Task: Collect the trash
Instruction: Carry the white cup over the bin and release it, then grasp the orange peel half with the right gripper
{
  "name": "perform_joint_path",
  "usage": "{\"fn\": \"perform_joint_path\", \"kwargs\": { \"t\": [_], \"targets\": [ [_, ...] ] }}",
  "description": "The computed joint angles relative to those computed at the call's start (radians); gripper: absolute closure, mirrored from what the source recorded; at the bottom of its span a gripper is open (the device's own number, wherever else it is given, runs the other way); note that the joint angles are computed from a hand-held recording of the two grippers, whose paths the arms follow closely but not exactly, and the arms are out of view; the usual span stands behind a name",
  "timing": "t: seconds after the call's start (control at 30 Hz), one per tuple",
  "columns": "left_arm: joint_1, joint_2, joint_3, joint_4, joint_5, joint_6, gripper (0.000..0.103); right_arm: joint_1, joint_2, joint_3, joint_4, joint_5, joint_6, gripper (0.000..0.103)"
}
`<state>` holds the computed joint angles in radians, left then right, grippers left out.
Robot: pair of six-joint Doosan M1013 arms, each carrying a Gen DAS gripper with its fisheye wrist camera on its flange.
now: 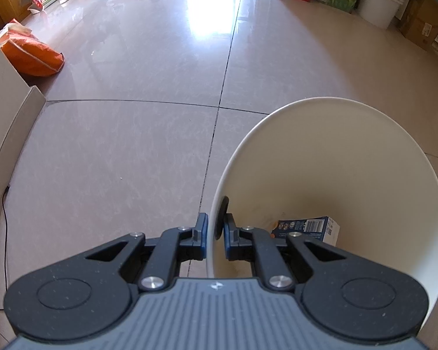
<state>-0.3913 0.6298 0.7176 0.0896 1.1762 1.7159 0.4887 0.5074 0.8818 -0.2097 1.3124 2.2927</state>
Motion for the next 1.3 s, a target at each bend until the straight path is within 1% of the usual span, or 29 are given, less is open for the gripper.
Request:
{"fn": "perform_joint_path", "kwargs": {
  "t": [0.2, 0.27, 0.3, 0.33, 0.4, 0.47, 0.5, 0.53, 0.7, 0.8, 0.93, 1.1, 1.17, 1.3],
  "targets": [
    [-0.007, 0.003, -0.002, 0.017, 0.0, -0.001, 0.094, -0.002, 0.061, -0.113, 0.04, -0.036, -0.079, 0.053],
    [-0.009, 0.001, 0.002, 0.021, -0.003, -0.002, 0.094, -0.009, 0.086, -0.149, 0.054, -0.034, -0.114, 0.052],
    [-0.01, 0.001, 0.003, 0.022, -0.004, -0.003, 0.094, -0.008, 0.092, -0.156, 0.057, -0.035, -0.119, 0.046],
    [-0.011, 0.0, 0.006, 0.024, -0.005, -0.004, 0.094, -0.008, 0.095, -0.16, 0.061, -0.038, -0.122, 0.037],
    [-0.013, -0.002, 0.01, 0.031, -0.009, -0.007, 0.094, -0.006, 0.083, -0.133, 0.054, -0.069, -0.118, 0.034],
    [-0.016, -0.005, 0.015, 0.038, -0.014, -0.006, 0.093, -0.005, 0.069, -0.11, 0.045, -0.078, -0.105, 0.033],
    [-0.017, -0.006, 0.018, 0.039, -0.017, -0.006, 0.093, -0.004, 0.065, -0.099, 0.034, -0.084, -0.093, 0.03],
    [-0.018, -0.008, 0.019, 0.041, -0.017, -0.008, 0.093, -0.001, 0.047, -0.064, 0.022, -0.098, -0.073, 0.026],
    [-0.021, -0.013, 0.028, 0.05, -0.026, -0.004, 0.094, -0.006, -0.037, 0.101, 0.008, -0.134, 0.022, 0.024],
    [-0.022, -0.015, 0.031, 0.055, -0.029, 0.0, 0.093, -0.001, -0.077, 0.186, -0.024, -0.137, 0.076, 0.017],
    [-0.026, -0.017, 0.036, 0.064, -0.034, -0.003, 0.093, 0.006, -0.125, 0.296, -0.059, -0.145, 0.149, 0.012],
    [-0.03, -0.027, 0.052, 0.074, -0.05, 0.001, 0.093, 0.034, -0.17, 0.427, -0.129, -0.168, 0.266, 0.011],
    [-0.032, -0.032, 0.062, 0.081, -0.058, 0.003, 0.093, 0.048, -0.191, 0.484, -0.173, -0.191, 0.315, 0.01],
    [-0.031, -0.031, 0.061, 0.082, -0.056, 0.001, 0.093, 0.074, -0.222, 0.579, -0.249, -0.193, 0.384, 0.009]
  ]
}}
